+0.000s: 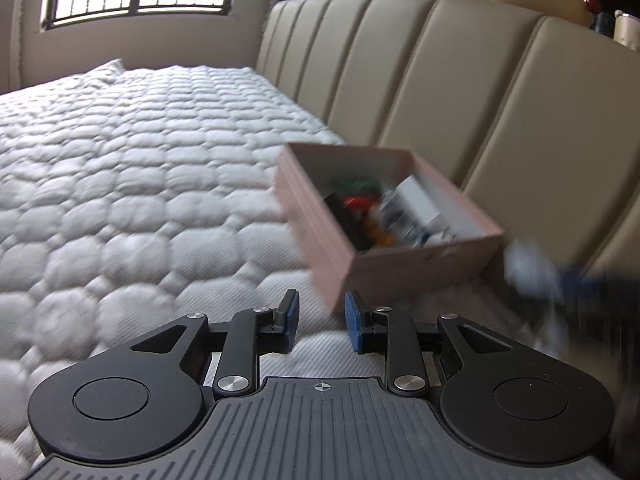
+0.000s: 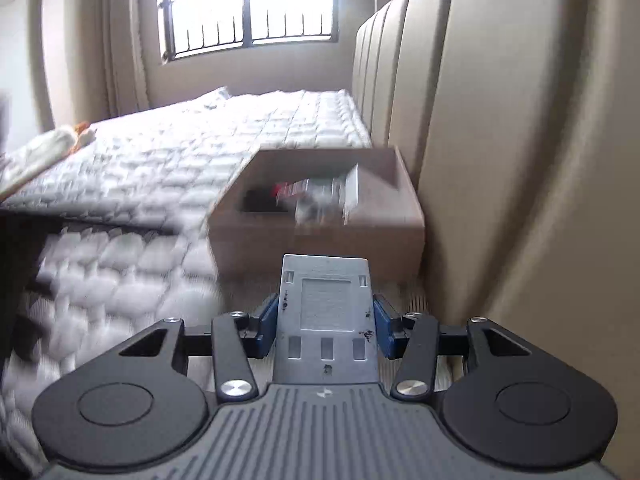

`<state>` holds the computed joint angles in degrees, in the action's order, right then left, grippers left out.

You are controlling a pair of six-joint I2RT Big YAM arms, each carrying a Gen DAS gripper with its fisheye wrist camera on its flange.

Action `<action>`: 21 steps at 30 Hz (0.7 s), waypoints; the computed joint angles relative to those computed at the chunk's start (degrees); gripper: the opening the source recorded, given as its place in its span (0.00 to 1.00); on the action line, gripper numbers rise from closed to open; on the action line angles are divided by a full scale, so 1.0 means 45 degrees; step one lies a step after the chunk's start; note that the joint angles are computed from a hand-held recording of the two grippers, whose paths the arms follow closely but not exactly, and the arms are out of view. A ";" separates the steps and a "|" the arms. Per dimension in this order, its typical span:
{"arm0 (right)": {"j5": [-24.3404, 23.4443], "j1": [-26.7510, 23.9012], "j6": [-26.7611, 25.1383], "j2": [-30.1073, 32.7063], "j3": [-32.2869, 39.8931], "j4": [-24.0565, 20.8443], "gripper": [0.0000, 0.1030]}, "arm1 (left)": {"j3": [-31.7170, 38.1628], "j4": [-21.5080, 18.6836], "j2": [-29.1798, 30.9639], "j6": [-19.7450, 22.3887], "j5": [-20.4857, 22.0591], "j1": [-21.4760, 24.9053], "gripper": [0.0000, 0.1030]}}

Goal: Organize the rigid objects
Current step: 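Release the card reader into the pink box with the right tool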

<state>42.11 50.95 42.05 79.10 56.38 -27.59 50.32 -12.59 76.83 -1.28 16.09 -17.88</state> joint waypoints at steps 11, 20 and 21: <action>-0.0451 -0.2640 -0.0752 0.2089 0.3525 0.0051 0.74 | -0.1150 0.0207 -0.0601 -0.0211 0.0101 0.0910 0.27; 0.0191 -0.0792 -0.0925 0.1111 0.0501 0.1211 0.79 | -0.2000 0.0513 -0.1336 -0.0846 -0.0015 0.0720 0.27; 0.0052 -0.0662 -0.0848 0.1046 0.0263 0.1214 0.79 | -0.2054 0.0496 -0.1438 -0.0857 -0.0089 0.0641 0.27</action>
